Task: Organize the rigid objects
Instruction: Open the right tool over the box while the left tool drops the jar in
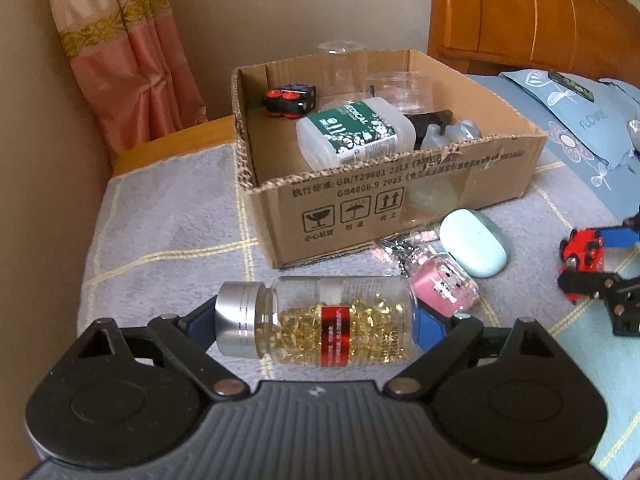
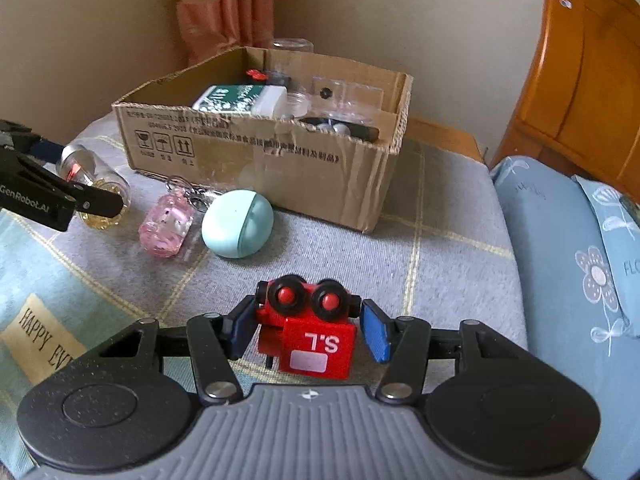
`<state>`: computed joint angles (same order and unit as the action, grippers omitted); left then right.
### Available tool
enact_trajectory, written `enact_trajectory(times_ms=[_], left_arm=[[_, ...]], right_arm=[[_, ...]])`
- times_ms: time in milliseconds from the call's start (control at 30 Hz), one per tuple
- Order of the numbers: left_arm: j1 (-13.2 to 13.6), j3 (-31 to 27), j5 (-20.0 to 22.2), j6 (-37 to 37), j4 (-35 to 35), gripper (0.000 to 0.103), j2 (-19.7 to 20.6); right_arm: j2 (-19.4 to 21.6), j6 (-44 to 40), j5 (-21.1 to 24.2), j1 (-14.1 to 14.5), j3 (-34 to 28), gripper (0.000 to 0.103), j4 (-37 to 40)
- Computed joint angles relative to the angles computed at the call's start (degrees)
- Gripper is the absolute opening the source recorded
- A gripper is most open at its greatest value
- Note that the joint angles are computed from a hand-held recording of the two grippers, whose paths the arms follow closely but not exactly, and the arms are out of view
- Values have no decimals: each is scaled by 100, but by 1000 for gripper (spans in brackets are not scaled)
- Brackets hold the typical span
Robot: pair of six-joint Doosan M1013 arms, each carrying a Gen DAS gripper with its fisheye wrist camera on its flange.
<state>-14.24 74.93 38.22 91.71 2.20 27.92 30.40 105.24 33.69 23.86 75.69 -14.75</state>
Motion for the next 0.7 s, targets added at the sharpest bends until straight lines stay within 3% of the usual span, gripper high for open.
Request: enact_trajectory(times_ms=[700], left_arm=[[8,-185,648,660,-371,93,-222]], right_arm=[[-160,-1409,137,-183,-198,60,1106]])
